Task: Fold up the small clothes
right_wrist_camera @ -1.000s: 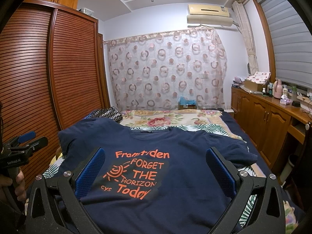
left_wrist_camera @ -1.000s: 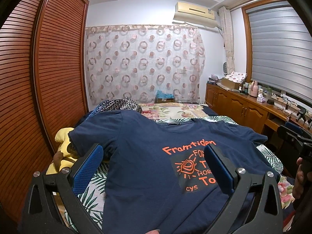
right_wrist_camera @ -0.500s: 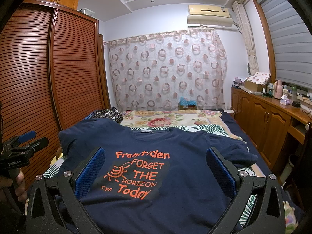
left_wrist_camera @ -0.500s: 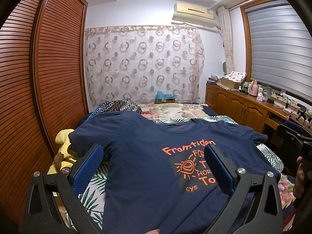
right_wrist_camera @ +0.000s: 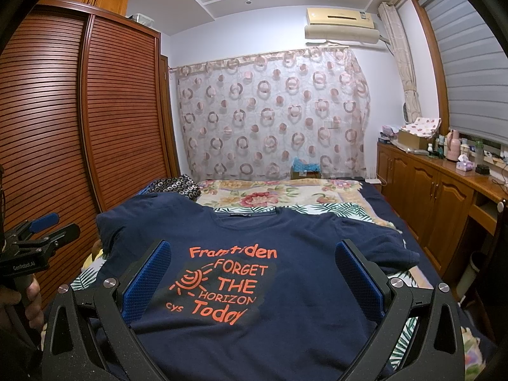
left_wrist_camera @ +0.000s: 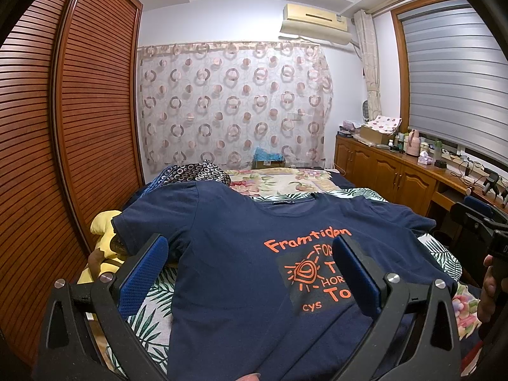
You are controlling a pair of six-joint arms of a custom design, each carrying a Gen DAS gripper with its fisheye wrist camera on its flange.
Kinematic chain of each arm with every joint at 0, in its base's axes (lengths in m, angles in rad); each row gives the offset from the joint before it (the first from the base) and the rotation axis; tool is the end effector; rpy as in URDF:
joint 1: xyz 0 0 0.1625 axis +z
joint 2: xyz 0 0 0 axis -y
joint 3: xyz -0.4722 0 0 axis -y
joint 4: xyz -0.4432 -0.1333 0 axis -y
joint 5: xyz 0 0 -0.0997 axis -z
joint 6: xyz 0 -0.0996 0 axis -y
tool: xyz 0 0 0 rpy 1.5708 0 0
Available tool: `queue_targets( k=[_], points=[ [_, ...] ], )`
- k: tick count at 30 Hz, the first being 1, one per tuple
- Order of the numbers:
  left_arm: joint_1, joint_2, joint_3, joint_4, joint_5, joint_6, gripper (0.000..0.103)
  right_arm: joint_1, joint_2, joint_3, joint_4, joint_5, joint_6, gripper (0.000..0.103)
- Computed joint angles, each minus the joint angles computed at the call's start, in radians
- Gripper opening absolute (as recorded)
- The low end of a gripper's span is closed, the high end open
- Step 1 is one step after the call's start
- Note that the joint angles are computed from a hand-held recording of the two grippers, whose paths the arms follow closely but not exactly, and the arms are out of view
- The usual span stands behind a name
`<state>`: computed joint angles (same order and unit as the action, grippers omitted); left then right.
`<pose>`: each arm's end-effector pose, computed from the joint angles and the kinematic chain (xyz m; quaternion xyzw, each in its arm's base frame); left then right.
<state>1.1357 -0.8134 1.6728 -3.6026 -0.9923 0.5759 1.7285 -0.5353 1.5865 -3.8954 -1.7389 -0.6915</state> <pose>-0.1371 -0.7405 0.2295 0.2486 0.7750 -0.5122 0.2743 0.2329 -0.7217 0.0852 0.2846 -0.7506 0.5537 0.2214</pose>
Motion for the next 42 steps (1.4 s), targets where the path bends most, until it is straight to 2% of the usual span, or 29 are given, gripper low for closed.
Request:
queue_targets(
  k=[21, 26, 42],
  points=[
    [-0.001, 0.001, 0.001, -0.003, 0.001, 0.005, 0.103, 0.001, 0.005, -0.004, -0.003, 0.002, 0.004, 0.103],
    [0.006, -0.005, -0.003, 0.021, 0.017, 0.003, 0.103, -0.003, 0.011, -0.015, 0.032, 0.017, 0.006, 0.103],
    [0.132, 0.002, -0.129, 0.179, 0.035, -0.039, 0.103, -0.029, 0.047, -0.128, 0.234, 0.047, -0.030, 0.103]
  ],
)
